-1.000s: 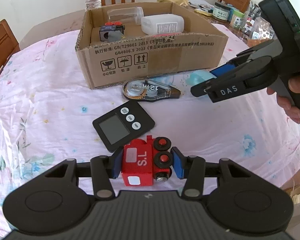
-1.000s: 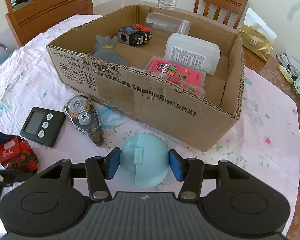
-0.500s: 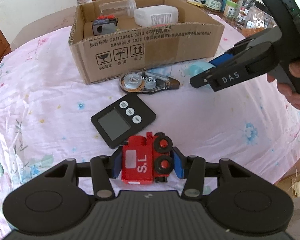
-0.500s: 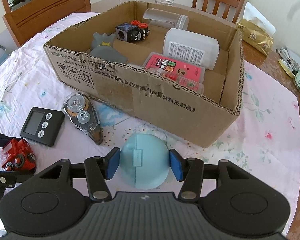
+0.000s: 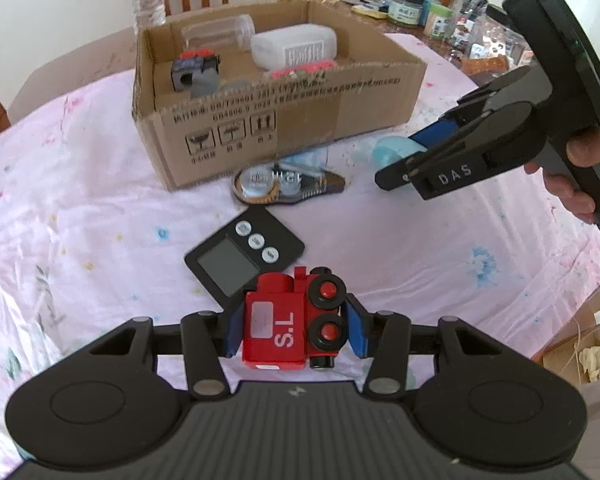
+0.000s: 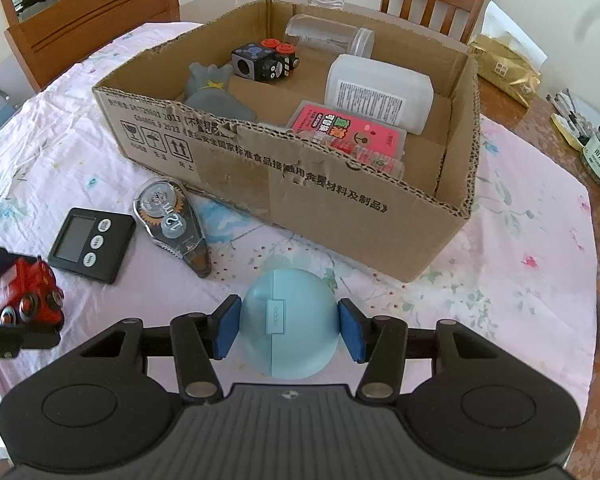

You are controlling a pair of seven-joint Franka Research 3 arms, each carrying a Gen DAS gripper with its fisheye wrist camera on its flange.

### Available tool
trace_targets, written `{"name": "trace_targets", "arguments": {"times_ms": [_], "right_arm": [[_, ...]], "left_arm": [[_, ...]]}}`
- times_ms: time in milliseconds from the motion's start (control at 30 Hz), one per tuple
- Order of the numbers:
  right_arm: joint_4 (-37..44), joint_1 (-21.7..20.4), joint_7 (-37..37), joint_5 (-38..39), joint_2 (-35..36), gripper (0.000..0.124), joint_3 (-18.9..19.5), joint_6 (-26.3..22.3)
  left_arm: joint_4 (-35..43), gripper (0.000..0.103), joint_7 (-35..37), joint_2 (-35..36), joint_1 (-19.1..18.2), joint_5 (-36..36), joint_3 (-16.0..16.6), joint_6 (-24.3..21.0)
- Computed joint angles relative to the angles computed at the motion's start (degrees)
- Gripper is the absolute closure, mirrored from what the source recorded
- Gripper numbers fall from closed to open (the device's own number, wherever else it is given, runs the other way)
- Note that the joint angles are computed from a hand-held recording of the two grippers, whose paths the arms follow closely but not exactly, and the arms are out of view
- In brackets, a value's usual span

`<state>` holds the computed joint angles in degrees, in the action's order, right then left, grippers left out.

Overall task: Organize rigid objects
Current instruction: 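Carry the blue case and toy train into the cardboard box and release both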

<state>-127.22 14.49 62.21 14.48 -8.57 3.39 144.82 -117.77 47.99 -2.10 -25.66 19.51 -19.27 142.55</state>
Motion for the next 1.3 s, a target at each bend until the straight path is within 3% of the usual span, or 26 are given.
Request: {"name": "trace_targets", "arguments": {"times_ms": [400, 633, 800, 1067, 1300], "right_arm": [[2.1, -0.7, -0.5, 0.6, -5.2, 0.066, -0.5, -4.1], [6.8, -1.2, 1.8, 0.9, -3.5, 0.066, -0.6, -3.3], [13.4, -1.2, -2.5, 2.6, 2.5, 0.066, -1.5, -2.7], [28.3, -3.1, -8.9, 7.5, 15.9, 0.066, -1.7, -4.7], [41.6, -4.8, -8.3, 7.5, 27.4, 0.066, -1.1, -6.6]], "left_arm": [[-0.2, 0.054, 12.1, -4.3, 1.4, -5.7, 1.6, 1.5], [2.6, 0.054, 17.2, -3.9, 2.6, -6.3, 2.1, 2.8], [7.0, 0.054, 13.2, -1.3, 3.9, -1.8, 1.7, 2.0], [16.9, 0.054, 1.4, 5.6, 3.0, 8.7, 2.0, -4.7], [23.0, 0.054, -3.4, 9.9, 1.0, 12.8, 3.0, -9.6]]}}
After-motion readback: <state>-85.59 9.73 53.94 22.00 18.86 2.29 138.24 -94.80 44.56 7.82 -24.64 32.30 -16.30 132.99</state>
